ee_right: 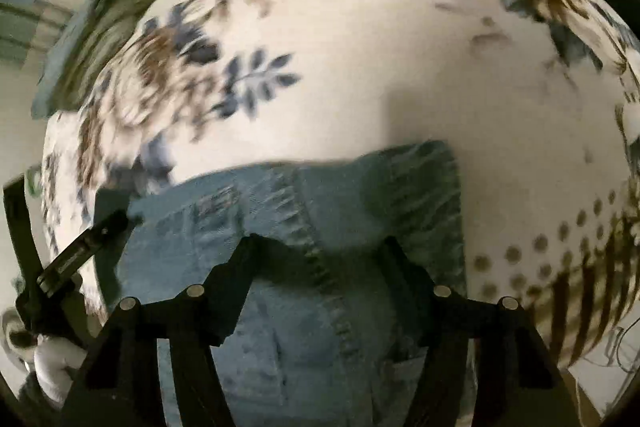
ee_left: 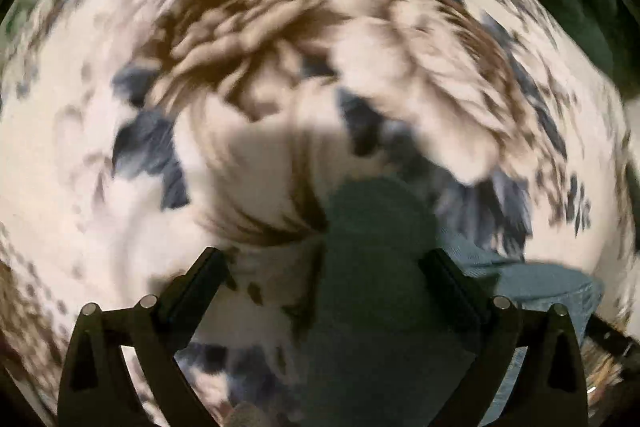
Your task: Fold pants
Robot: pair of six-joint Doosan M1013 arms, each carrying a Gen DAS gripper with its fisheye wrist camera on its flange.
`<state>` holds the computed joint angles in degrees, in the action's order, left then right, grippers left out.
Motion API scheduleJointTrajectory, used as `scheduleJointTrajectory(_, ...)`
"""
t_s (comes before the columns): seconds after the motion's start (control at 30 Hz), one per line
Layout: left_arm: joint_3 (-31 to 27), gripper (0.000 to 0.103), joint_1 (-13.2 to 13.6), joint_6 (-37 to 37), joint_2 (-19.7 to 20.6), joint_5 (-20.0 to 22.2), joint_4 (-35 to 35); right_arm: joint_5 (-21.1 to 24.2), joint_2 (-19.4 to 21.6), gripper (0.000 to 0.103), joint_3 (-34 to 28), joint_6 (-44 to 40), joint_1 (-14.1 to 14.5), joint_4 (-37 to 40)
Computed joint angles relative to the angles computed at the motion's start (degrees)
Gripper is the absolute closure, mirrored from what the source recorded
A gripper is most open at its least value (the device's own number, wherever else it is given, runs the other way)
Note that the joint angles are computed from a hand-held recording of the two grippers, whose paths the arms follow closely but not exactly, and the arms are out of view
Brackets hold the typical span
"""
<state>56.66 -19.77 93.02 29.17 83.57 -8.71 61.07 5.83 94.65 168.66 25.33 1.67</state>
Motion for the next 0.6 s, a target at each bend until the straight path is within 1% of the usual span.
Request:
scheduleJointTrajectory(0.03, 0.0, 0.000, 0.3, 0.3, 0.1, -0.1, -0.8, -0.9, -0.4, 0.040, 0.6, 0.3, -0.1, 0.1)
scheduleJointTrajectory(0.1, 0.1, 0.000, 0.0, 1.7, 0.0, -0.1, 0.0, -1.5, -0.3, 0.041, 1.0, -0.5, 0.2, -0.2)
scheduleJointTrajectory(0.2, -1.6, 0.001, 0.2, 2.0, -0.4, 1.4, -0.9, -3.2, -1.0, 0.041, 1.8, -0.8, -0.4, 1.5)
scheduleJointTrajectory(0.23, -2.2, 0.001, 0.4, 1.9, -0.5, 1.7, -2.4, -4.0, -2.1, 0.040, 2.6, 0.2, -0.5, 2.1)
scheduleJointTrajectory(0.27, -2.2, 0.001, 0.8, 2.1, -1.2, 2.1, -3.9, -5.9, -3.9, 0.038, 3.8, 1.8, -0.4, 2.6)
scheduleJointTrajectory(0.3, -2.1, 0.001, 1.3, 2.4, -2.1, 2.6, -5.7, -7.1, -5.6, 0.035, 4.8, 4.5, 0.3, 1.6)
scheduleJointTrajectory(0.33, -1.6, 0.001, 1.8, 2.7, -2.8, 2.9, -7.3, -7.0, -7.5, 0.030, 5.3, 9.5, 1.9, -1.6)
scheduleJointTrajectory(0.37, -0.9, 0.001, 2.4, 2.6, -3.7, 3.6, -9.2, -7.3, -8.6, 0.027, 5.9, 12.5, 3.0, -3.2)
scheduleJointTrajectory(0.4, 0.0, 0.001, 2.6, 2.2, -4.6, 4.4, -10.3, -8.8, -10.2, 0.022, 7.1, 16.1, 4.3, -4.2)
scheduleJointTrajectory(0.43, 1.3, 0.001, 3.2, 1.7, -5.4, 5.8, -11.3, -9.9, -11.5, 0.022, 8.2, 19.9, 5.7, -4.5)
scheduleJointTrajectory(0.47, 3.0, 0.001, 3.7, 1.1, -6.3, 6.2, -12.1, -11.4, -12.4, 0.022, 9.6, 24.1, 7.2, -4.0)
scheduleJointTrajectory(0.5, 4.8, 0.001, 4.1, 0.6, -6.9, 6.8, -13.0, -13.7, -13.2, 0.022, 11.2, 27.6, 8.6, -3.3)
scheduleJointTrajectory(0.6, 9.5, 0.001, 4.7, -1.3, -8.0, 7.8, -14.3, -21.2, -13.4, 0.022, 15.3, 34.0, 11.7, -1.4)
